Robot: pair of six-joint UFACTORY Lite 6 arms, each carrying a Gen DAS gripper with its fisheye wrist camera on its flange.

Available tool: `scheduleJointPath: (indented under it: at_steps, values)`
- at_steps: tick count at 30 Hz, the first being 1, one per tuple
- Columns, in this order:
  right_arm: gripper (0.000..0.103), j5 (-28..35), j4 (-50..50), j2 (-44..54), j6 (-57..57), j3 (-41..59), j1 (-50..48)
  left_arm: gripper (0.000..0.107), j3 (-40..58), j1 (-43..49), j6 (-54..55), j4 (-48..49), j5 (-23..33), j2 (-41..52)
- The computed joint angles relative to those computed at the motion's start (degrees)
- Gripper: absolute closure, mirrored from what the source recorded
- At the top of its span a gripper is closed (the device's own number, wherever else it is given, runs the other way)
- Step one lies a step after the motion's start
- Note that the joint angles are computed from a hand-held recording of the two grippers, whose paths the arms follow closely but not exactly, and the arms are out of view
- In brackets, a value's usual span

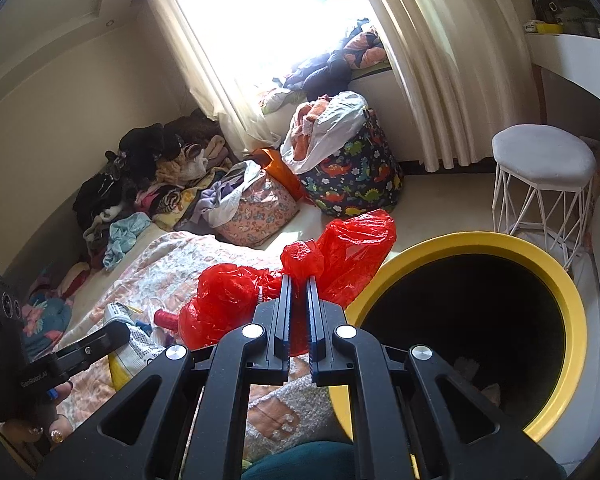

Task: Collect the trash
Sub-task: 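Carry the yellow wrapper and red bag over the yellow bin with both grippers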

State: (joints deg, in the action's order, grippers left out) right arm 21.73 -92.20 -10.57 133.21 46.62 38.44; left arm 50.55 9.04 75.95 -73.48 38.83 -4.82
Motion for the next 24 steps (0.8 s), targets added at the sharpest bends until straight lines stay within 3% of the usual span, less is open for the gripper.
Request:
scheduleJointPath:
  at_steps: [24]
  values:
    - [0.096, -1.17, 1.05, -8.17, 1.37, -9.35, -9.74, 0.069, 0.01, -14.40, 2.74, -5.70, -7.09, 3.11]
